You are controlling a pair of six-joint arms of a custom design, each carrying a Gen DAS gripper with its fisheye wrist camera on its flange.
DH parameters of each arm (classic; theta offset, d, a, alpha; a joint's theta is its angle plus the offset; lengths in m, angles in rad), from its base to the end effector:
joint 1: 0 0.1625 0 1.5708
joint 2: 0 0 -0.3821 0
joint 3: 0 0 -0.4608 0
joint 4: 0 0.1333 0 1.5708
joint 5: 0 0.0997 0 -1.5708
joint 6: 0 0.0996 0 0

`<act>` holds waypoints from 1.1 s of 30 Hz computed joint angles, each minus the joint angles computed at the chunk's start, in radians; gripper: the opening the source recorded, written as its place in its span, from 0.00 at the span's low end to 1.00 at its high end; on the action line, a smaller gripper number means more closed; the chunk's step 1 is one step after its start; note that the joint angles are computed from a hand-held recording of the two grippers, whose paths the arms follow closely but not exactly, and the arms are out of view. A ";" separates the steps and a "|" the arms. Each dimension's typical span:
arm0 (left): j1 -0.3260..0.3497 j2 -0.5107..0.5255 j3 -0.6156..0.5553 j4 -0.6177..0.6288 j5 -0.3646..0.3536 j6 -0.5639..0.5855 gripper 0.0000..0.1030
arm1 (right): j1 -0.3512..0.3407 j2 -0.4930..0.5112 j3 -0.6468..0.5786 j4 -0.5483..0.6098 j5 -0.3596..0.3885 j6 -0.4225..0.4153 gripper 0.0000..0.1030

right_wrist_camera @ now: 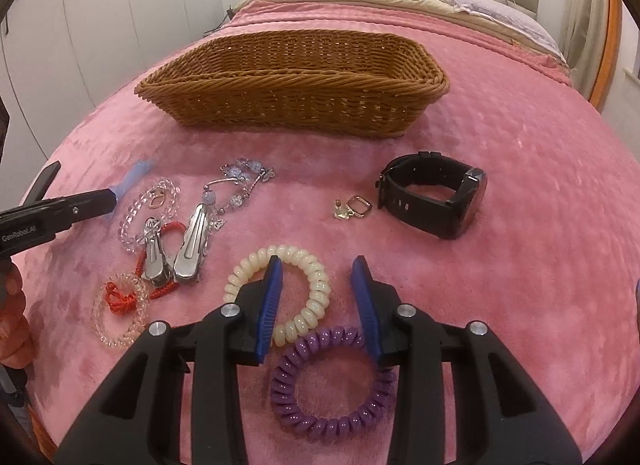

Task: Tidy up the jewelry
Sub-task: 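Grasp the blue hair clip with the left tool while the right tool grasps the cream coil hair tie, then carry both items into the wicker basket and open both tools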

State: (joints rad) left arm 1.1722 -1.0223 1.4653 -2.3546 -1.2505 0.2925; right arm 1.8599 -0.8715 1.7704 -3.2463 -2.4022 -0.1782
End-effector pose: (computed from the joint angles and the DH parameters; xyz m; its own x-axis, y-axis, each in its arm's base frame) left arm -0.1359 -0.7469 0.2353 -0.7712 0.5103 -0.3805 0.6143 0.7535 -0.2345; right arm 0.2428 -0.6069 0.1163 -0.7449 0.1782 0.6429 -0.3408 0.7268 -0.5963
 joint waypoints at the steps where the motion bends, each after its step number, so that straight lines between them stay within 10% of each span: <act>1: 0.004 -0.004 -0.001 0.002 -0.013 0.000 0.32 | 0.000 -0.001 0.001 -0.002 0.001 -0.001 0.32; 8: -0.013 0.037 -0.040 0.010 0.020 0.004 0.31 | 0.005 0.029 -0.026 -0.020 -0.041 -0.032 0.23; 11: -0.025 0.070 -0.058 0.021 0.091 -0.001 0.06 | 0.012 0.039 -0.029 -0.037 -0.046 -0.057 0.11; 14: -0.033 0.052 -0.021 -0.031 0.108 0.051 0.06 | 0.018 0.046 -0.029 -0.073 -0.050 -0.087 0.10; 25: -0.096 -0.057 0.054 -0.201 -0.018 0.128 0.06 | 0.097 0.036 -0.063 -0.359 -0.045 -0.265 0.10; 33: -0.146 0.108 -0.152 -0.237 -0.066 0.121 0.06 | 0.088 0.121 -0.340 -0.372 -0.005 -0.410 0.10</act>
State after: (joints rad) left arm 1.0266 -0.9144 1.3131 -2.5914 -1.3170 0.4132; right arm 1.9478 -0.7509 1.4303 -3.6185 -2.4073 -0.5877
